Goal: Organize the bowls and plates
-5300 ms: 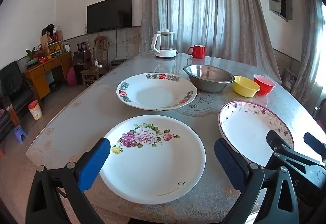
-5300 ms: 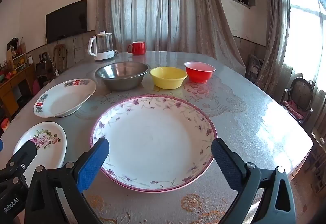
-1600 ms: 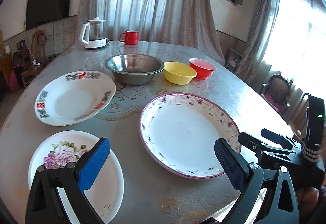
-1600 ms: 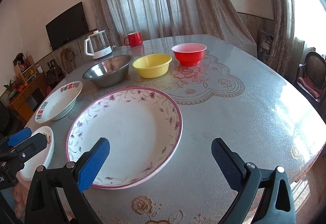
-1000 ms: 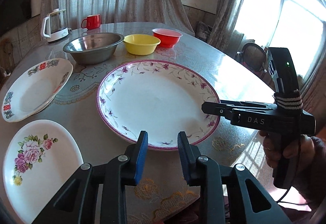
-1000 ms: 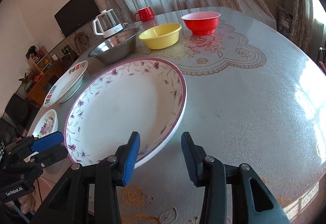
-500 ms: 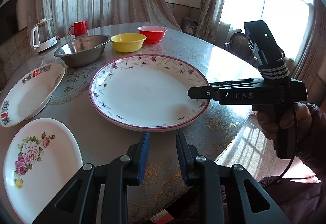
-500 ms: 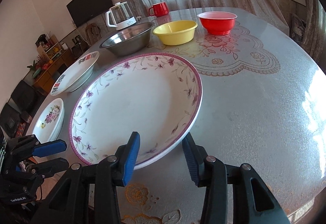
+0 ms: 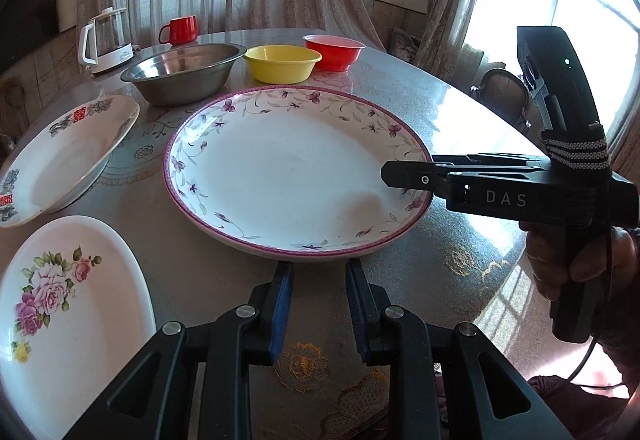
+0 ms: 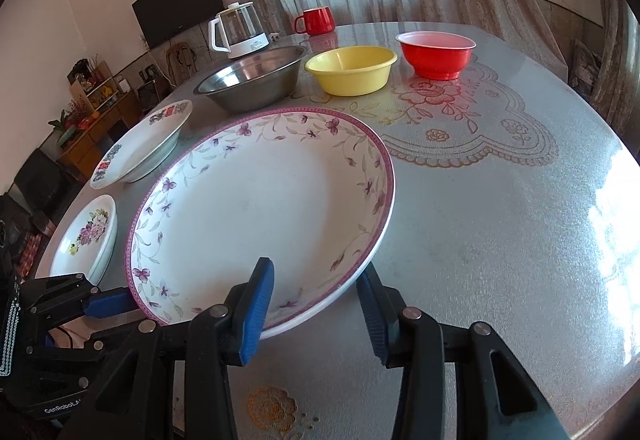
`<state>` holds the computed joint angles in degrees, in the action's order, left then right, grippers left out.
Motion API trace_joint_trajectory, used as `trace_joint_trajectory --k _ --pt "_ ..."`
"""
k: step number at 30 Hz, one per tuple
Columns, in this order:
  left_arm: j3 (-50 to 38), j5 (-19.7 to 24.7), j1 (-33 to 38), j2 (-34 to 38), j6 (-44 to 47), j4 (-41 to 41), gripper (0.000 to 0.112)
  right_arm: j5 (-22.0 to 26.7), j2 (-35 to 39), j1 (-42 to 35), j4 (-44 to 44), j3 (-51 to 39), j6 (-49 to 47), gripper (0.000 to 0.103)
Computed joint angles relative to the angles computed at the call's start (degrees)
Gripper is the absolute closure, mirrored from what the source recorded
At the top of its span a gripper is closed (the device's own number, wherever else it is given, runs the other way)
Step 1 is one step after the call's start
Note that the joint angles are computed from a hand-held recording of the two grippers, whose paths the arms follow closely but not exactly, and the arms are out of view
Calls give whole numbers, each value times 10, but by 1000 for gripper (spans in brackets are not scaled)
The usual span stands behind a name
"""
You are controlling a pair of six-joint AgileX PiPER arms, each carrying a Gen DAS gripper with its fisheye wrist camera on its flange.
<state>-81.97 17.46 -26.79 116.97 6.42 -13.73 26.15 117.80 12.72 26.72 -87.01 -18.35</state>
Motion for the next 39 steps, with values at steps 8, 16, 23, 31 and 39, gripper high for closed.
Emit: trace_joint_trajectory --k 8,16,23,31,39 --pt "-54 32 9 28 -58 20 85 15 50 15 -84 -85 81 62" --pt "-80 51 13 40 -105 45 85 63 95 31 -202 -173 186 66" --pt "-83 57 15 40 -123 52 88 83 109 42 -230 -203 227 66" --pt "-72 57 22 31 -98 9 88 87 103 48 -225 -197 250 67" --pt "-15 -4 33 -22 -86 -15 87 98 103 32 -172 -200 222 74"
